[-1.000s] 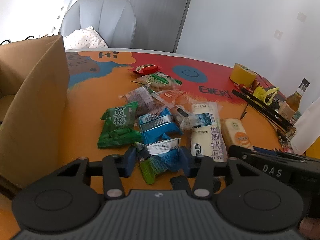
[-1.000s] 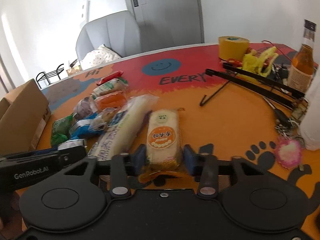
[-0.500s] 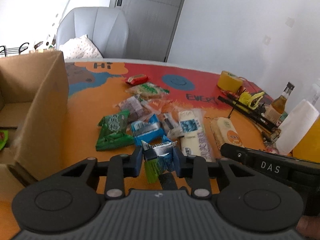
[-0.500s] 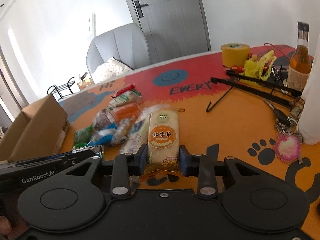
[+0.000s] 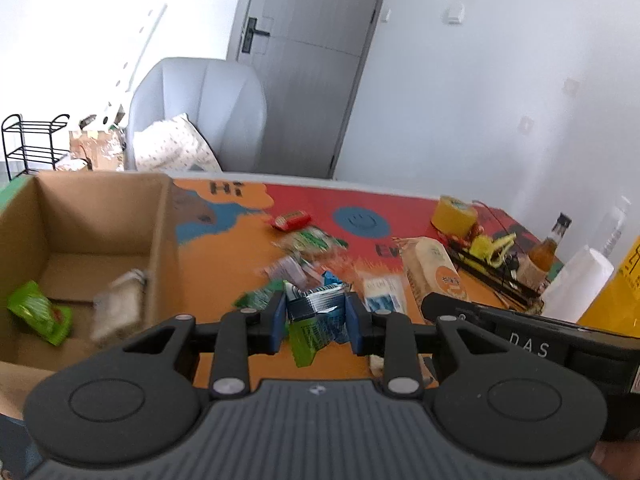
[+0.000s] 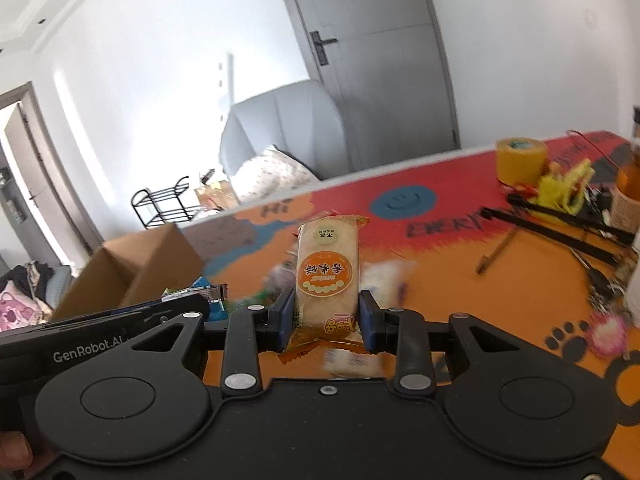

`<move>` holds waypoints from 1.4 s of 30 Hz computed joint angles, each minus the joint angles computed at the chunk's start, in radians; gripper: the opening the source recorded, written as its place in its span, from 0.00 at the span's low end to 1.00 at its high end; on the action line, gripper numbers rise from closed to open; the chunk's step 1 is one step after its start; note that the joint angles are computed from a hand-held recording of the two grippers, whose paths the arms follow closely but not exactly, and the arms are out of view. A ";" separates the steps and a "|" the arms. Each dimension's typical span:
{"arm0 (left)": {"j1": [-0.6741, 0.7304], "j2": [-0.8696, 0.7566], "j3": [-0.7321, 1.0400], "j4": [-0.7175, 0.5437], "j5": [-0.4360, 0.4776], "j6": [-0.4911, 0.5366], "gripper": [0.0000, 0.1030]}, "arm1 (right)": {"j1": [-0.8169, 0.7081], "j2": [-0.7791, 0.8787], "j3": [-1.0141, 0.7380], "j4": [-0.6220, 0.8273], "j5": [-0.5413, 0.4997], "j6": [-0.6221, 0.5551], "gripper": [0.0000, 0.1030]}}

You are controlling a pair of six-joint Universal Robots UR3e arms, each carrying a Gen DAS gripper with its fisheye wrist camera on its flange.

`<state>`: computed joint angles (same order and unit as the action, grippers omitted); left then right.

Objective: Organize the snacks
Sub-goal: 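Carry both snacks to the box and open left tool over it, then lower the orange-labelled bread pack into the box and open right tool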

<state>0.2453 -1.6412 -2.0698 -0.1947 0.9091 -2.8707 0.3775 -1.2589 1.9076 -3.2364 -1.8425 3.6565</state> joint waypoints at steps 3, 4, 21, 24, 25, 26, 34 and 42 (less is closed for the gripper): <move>0.041 0.028 -0.003 -0.015 -0.019 0.008 0.29 | 0.020 0.024 -0.056 0.010 0.000 -0.010 0.30; 0.054 0.036 -0.002 -0.020 -0.025 0.010 0.29 | 0.026 0.032 -0.074 0.015 -0.001 -0.012 0.30; 0.273 0.069 0.029 -0.060 -0.092 0.039 0.29 | 0.134 0.231 -0.446 0.141 -0.004 -0.046 0.30; 0.301 0.058 0.040 -0.067 -0.100 0.042 0.29 | 0.147 0.261 -0.501 0.167 -0.010 -0.049 0.30; 0.308 0.053 0.044 -0.066 -0.101 0.042 0.29 | 0.150 0.271 -0.520 0.176 -0.011 -0.051 0.30; 0.315 0.048 0.046 -0.064 -0.101 0.043 0.29 | 0.154 0.281 -0.537 0.183 -0.013 -0.052 0.30; 0.338 0.007 0.080 -0.081 -0.072 0.034 0.33 | 0.176 0.359 -0.682 0.257 -0.009 -0.062 0.30; 0.367 0.028 0.087 -0.145 -0.050 0.072 0.61 | 0.189 0.436 -0.828 0.323 0.022 -0.069 0.30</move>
